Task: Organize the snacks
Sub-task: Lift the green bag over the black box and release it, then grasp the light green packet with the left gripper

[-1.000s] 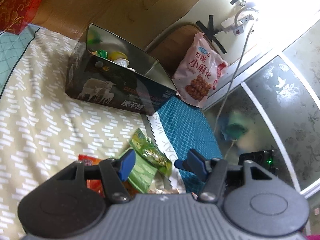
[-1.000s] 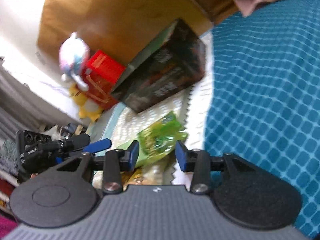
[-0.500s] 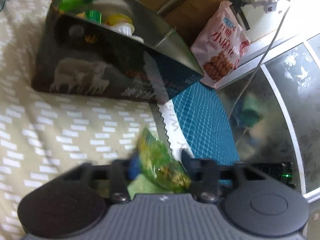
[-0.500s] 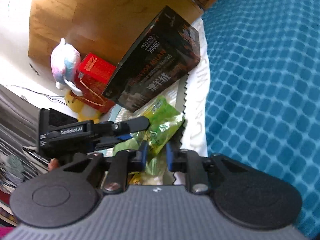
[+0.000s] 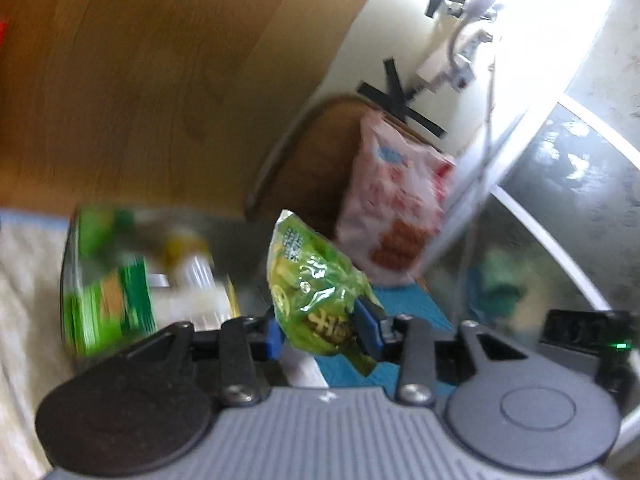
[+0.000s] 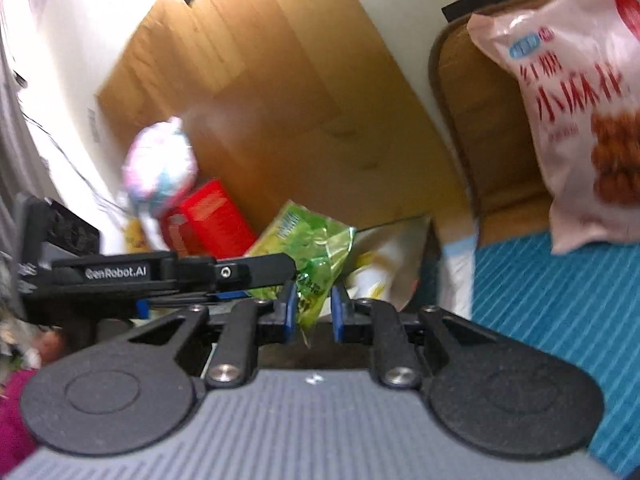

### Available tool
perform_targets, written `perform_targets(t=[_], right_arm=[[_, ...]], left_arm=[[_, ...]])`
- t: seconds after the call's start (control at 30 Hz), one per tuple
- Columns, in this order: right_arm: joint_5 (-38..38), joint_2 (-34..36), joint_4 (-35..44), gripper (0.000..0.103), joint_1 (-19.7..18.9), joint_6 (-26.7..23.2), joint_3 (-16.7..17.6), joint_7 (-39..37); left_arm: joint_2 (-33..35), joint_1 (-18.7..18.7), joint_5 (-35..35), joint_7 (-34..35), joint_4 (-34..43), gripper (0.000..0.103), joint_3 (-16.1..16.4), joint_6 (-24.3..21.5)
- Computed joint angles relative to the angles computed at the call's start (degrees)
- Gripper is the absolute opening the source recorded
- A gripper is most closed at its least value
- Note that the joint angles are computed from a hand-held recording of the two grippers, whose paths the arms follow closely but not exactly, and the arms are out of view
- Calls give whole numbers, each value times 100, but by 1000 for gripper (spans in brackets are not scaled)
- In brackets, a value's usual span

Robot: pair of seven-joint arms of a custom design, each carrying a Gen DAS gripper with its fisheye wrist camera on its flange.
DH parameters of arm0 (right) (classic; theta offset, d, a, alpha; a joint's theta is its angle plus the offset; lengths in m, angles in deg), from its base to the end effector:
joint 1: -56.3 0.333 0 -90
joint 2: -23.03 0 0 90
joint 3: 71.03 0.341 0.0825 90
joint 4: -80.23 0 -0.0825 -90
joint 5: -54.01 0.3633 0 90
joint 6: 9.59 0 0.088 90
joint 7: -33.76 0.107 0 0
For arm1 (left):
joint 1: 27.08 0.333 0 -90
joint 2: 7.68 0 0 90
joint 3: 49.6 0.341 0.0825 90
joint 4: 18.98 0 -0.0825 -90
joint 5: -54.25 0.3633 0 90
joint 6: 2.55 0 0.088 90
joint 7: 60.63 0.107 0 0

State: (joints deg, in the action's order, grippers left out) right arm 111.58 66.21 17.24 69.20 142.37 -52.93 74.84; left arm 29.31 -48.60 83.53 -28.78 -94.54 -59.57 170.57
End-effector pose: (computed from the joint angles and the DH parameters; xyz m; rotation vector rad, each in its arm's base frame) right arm 0.7393 0.3007 0.4910 -1.6707 1.0118 -0.0188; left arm 0.6612 -0.3944 0.5163 -1.8516 1.6931 -1.4566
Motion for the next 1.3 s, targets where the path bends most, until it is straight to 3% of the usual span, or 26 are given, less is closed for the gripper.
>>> perform_targets(t=[0.07,0.13,0.23,0.33,0.4,0.47,0.5,0.53,0.57,0.6,0.73,0.87,0.93,1.03,1.07,1.2,1.3], right_arm=[[-394,137,115,28,311,481,-280,58],[-622,187,40,38,444,1067,-349,-55],[-214,29,-330,40,66,1459,211,-535],[487,-325,-890,40,-358,1521,664,-1166],[880,-637,-1351,40,-583,1248,746,-1473],[896,-921,-1739,42,-647,613,570,-1165],[806,-1028,-1892,42,-662,162,447,-870],[729,-1091,-1998,42,-650,-158,327,-645],[672,-1147,-2095,42,-605,-345,214,-494],[634,-1207,-2206,42,-551,-470,113,-400],[536,-1295,-2410,42,-265,-819,-245,-15],[396,-1319,-2411,42,-104,-1314,-421,385],[428,-1440,-2523,42,-27,-1325,-435,323],[507,-1649,-2731,42,49,-1376,-458,203],[523,-1717,-2808,42,99,-1302,-476,143],[631,-1939,-3061,43,198,-1354,-489,-134],[565,-2182,-3383,43,415,-905,-511,-717]], left_arm=[[324,-70,-48,37,563,36,75,-357],[664,-79,-178,130,1082,36,49,-698],[985,-129,-347,367,1626,46,24,-1362],[946,-261,-294,285,1539,47,196,-1366],[624,-306,-133,35,976,47,346,-996],[147,-407,180,-462,162,49,608,-440],[-96,-565,287,-717,-247,51,867,-186],[-372,-855,783,-1373,-685,51,1327,113],[-589,-1163,1280,-1954,-960,54,1742,177],[-807,-1365,1383,-2134,-1274,57,1957,181],[-1484,-1780,2202,-3359,-2365,57,2415,598],[-1815,-1411,2193,-3615,-3049,57,1873,676],[-1815,-1248,2210,-3783,-3176,56,1657,736],[-1752,-562,1628,-3250,-3296,47,775,720],[-1747,-562,1788,-3425,-3296,46,774,740],[-1899,-1125,2576,-4385,-3463,46,1512,1092],[-2011,-1543,3252,-5172,-3560,46,2046,1182]])
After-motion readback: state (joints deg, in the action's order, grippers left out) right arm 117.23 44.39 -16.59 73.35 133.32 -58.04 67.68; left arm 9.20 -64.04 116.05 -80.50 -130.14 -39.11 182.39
